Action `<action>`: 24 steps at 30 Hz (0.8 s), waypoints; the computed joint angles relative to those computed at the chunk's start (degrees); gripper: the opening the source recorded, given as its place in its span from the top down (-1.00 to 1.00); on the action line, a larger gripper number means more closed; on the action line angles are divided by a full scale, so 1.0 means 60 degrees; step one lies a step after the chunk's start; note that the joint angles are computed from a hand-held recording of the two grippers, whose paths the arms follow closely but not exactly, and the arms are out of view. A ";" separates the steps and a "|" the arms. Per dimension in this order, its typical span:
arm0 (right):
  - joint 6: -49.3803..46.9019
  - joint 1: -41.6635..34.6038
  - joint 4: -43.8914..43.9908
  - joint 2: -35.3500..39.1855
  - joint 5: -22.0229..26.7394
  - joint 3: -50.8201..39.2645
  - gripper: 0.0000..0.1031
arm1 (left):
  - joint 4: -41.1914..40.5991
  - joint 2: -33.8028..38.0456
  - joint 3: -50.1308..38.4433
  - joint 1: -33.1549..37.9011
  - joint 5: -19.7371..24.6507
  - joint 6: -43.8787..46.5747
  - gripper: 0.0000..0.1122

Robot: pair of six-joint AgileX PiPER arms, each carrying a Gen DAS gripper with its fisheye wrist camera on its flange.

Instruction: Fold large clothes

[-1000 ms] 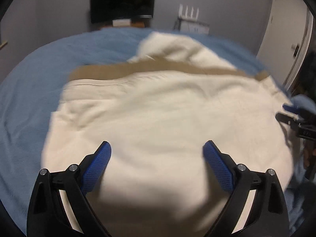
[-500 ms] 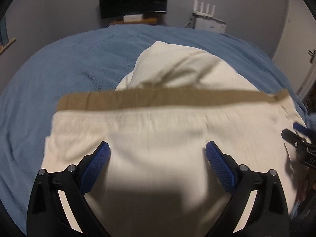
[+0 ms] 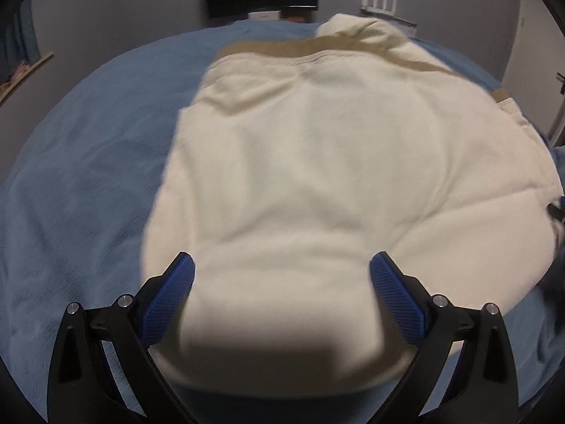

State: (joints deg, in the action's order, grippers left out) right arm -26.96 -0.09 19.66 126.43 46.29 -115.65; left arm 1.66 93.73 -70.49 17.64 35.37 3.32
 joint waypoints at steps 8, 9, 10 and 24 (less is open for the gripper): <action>0.0644 -0.0716 0.0596 -0.1725 0.0021 0.1972 -0.76 | -0.0410 -0.1840 0.0929 0.0495 0.0847 -0.0110 -0.72; 0.0166 -0.0628 0.0844 -0.2369 -0.0196 0.2706 -0.78 | -0.0385 -0.2284 0.1177 0.0396 0.0841 -0.0033 -0.72; -0.0248 -0.0602 0.1142 -0.2870 -0.0350 0.3288 -0.79 | -0.0433 -0.2705 0.1406 0.0276 0.0867 0.0052 -0.72; -0.1956 0.1452 0.1867 -0.7110 -0.4215 1.0187 -0.85 | 0.2707 -0.6091 0.5276 -0.3210 -0.0066 -0.4319 -0.72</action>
State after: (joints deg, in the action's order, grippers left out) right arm -38.69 8.62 30.86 83.77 21.00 -54.52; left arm 17.90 57.19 -38.84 -1.62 34.98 -22.59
